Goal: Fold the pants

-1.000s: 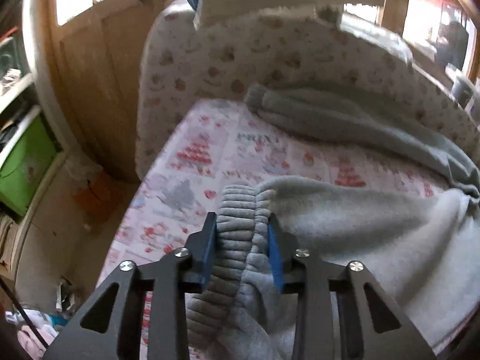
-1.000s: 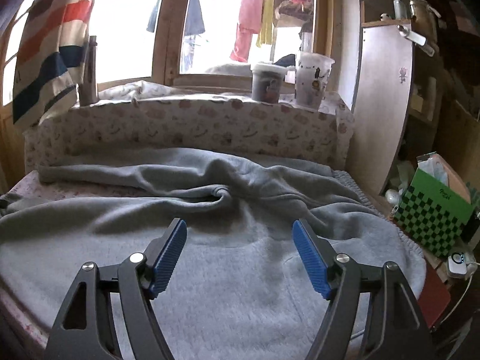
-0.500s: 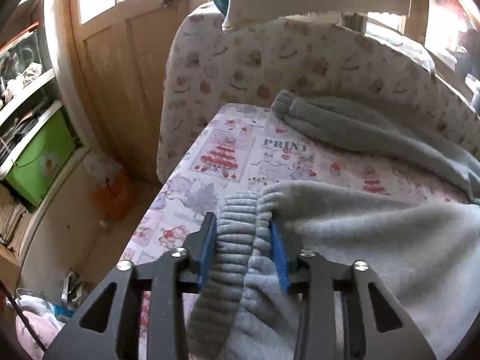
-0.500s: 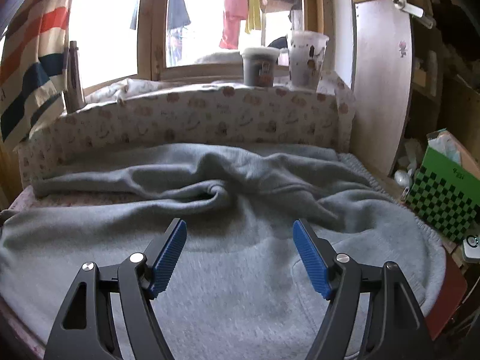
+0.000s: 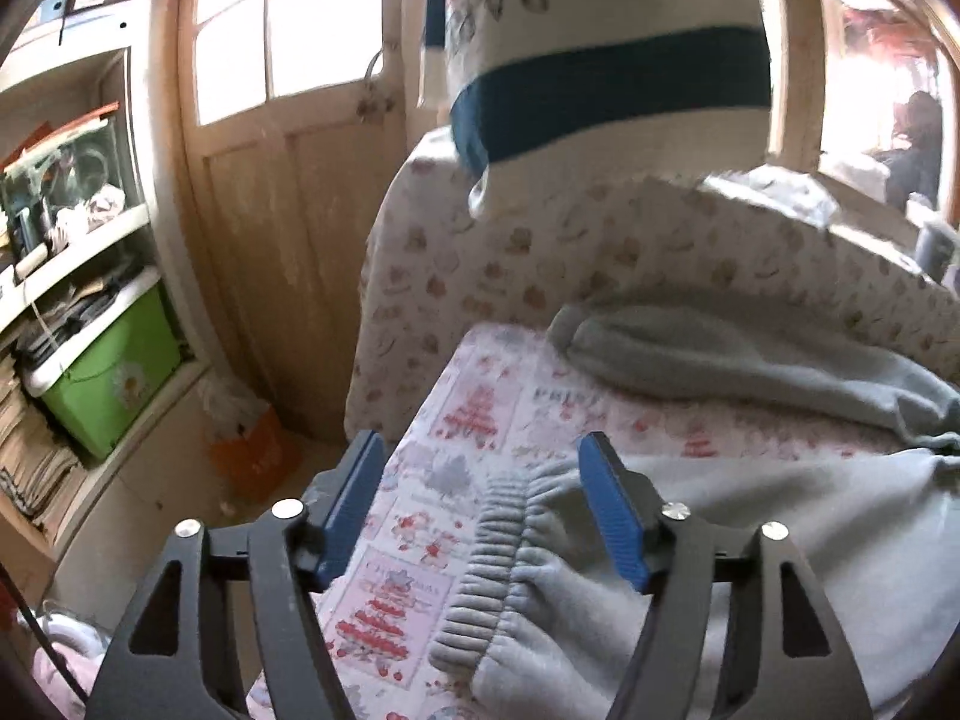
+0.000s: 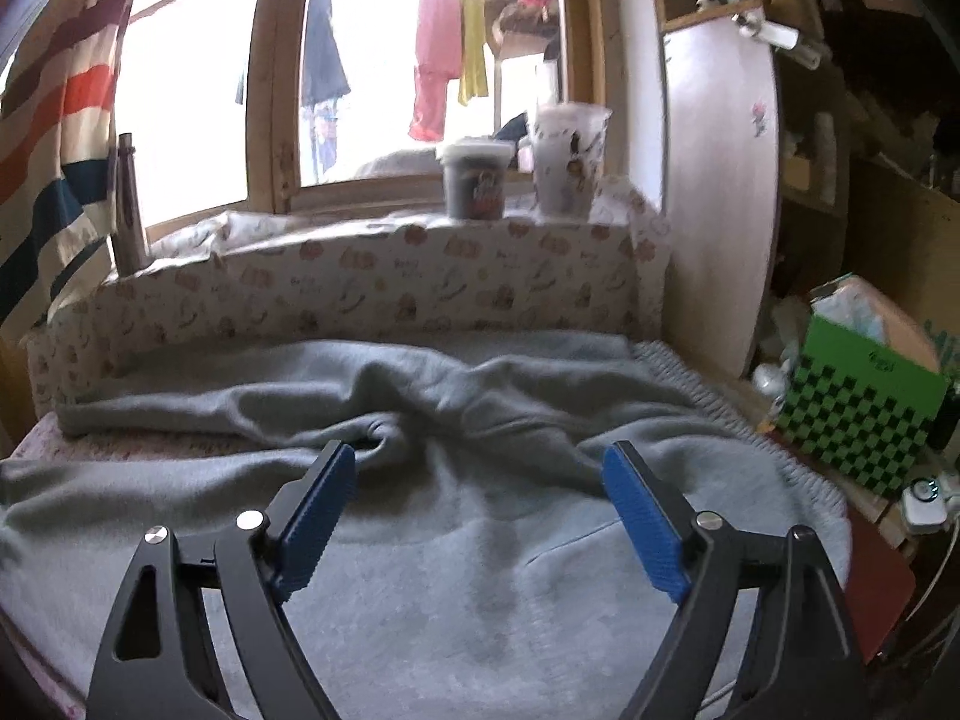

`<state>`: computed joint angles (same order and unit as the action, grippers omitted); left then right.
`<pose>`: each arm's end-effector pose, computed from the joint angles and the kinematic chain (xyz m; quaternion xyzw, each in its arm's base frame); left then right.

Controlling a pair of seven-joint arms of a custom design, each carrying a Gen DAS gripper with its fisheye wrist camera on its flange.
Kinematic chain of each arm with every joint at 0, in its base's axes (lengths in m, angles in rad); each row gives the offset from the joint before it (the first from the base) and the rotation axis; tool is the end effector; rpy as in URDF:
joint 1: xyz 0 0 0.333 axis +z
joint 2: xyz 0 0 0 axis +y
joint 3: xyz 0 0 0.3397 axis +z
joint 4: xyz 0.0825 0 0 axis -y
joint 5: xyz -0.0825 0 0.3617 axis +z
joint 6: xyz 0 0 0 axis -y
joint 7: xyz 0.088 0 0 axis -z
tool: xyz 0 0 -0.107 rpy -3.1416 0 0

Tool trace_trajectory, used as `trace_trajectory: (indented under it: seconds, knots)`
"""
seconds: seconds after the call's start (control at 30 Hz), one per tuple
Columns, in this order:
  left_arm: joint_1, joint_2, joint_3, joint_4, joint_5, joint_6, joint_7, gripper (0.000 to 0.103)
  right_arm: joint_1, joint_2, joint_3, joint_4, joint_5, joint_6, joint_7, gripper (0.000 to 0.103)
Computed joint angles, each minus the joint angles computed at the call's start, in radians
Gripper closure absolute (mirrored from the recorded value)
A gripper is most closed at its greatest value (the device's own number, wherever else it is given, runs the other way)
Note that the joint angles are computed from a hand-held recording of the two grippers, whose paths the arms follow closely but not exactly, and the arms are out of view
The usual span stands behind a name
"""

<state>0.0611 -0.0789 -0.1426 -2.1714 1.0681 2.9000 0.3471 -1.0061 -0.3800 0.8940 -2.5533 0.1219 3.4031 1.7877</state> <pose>0.5268 -0.0976 0.5311 -0.6851 0.5672 -0.2914 0.3522 0.4571 -0.0243 0.5246 -0.4943 0.6864 -0.4352 0.3085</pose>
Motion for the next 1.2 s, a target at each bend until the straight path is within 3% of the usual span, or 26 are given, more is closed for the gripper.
trace_trajectory:
  seconds: [0.1,0.17,0.23,0.27,0.3,0.33,0.37,0.47,0.5,0.6,0.7,0.77,0.83,0.9,0.97,1.0,1.03,1.1,1.17,1.2]
  knots:
    - [-0.009,0.014,-0.009,0.034,0.024,-0.004,0.002,0.032,-0.003,-0.010,-0.017,0.007,-0.008,-0.011,0.008,0.017]
    - [-0.026,0.043,-0.002,0.061,-0.072,0.023,0.096,0.026,0.036,-0.001,-0.063,0.010,-0.009,-0.007,0.016,0.017]
    - [-0.033,0.090,-0.007,0.067,-0.387,0.141,0.382,0.024,0.085,0.015,-0.112,0.013,0.000,0.006,0.017,0.017]
    - [-0.003,0.118,-0.056,0.082,-0.562,0.159,0.530,0.024,0.100,0.023,-0.125,0.016,0.009,0.012,0.010,0.017]
    - [-0.009,0.146,-0.076,0.113,-0.737,0.138,0.673,0.024,0.112,0.032,-0.133,0.020,0.019,0.019,0.000,0.015]
    - [-0.042,0.172,-0.062,0.151,-0.842,0.106,0.755,0.024,0.120,0.045,-0.138,0.028,0.026,0.026,-0.012,0.013]
    - [-0.067,0.207,-0.047,0.203,-0.877,0.071,0.776,0.024,0.121,0.065,-0.138,0.042,0.027,0.032,-0.034,0.011]
    - [-0.168,0.277,0.038,0.322,-0.757,-0.016,0.656,0.024,-0.025,0.060,-0.012,0.111,0.045,-0.057,-0.074,0.011]
    - [-0.191,0.297,0.052,0.356,-0.727,-0.029,0.638,0.024,-0.039,0.068,-0.006,0.129,0.037,-0.068,-0.073,0.011]
    - [-0.248,0.340,0.081,0.438,-0.659,-0.038,0.582,0.024,0.028,0.123,-0.091,0.197,-0.012,-0.116,-0.055,0.011]
    - [-0.260,0.409,0.048,0.556,-0.710,-0.048,0.617,0.024,0.126,0.183,-0.195,0.281,-0.015,-0.184,-0.037,0.011]
    - [-0.299,0.461,0.065,0.650,-0.700,-0.070,0.611,0.024,0.232,0.230,-0.287,0.345,0.066,-0.233,-0.097,0.011]
    - [-0.363,0.528,0.114,0.767,-0.639,-0.097,0.577,0.024,0.382,0.289,-0.409,0.446,0.284,-0.325,-0.299,0.011]
    - [-0.402,0.590,0.148,0.856,-0.597,-0.092,0.545,0.024,0.500,0.339,-0.536,0.519,0.260,-0.384,-0.249,0.011]
    - [-0.379,0.643,0.110,0.902,-0.640,-0.030,0.574,0.024,0.483,0.386,-0.542,0.578,0.069,-0.416,-0.054,0.011]
    - [-0.373,0.670,0.099,0.922,-0.663,-0.002,0.588,0.024,0.496,0.414,-0.552,0.620,0.064,-0.447,-0.054,0.011]
    - [-0.381,0.691,0.110,0.937,-0.673,0.014,0.591,0.024,0.483,0.460,-0.528,0.688,0.130,-0.503,-0.125,0.011]
    - [-0.417,0.735,0.169,0.960,-0.663,0.048,0.573,0.024,0.500,0.532,-0.533,0.804,0.256,-0.624,-0.273,0.011]
    - [-0.452,0.778,0.236,0.984,-0.648,0.060,0.538,0.024,0.508,0.629,-0.527,0.940,0.300,-0.763,-0.371,0.011]
    - [-0.451,0.799,0.240,1.007,-0.655,0.038,0.540,0.024,0.526,0.670,-0.538,0.997,0.284,-0.812,-0.382,0.011]
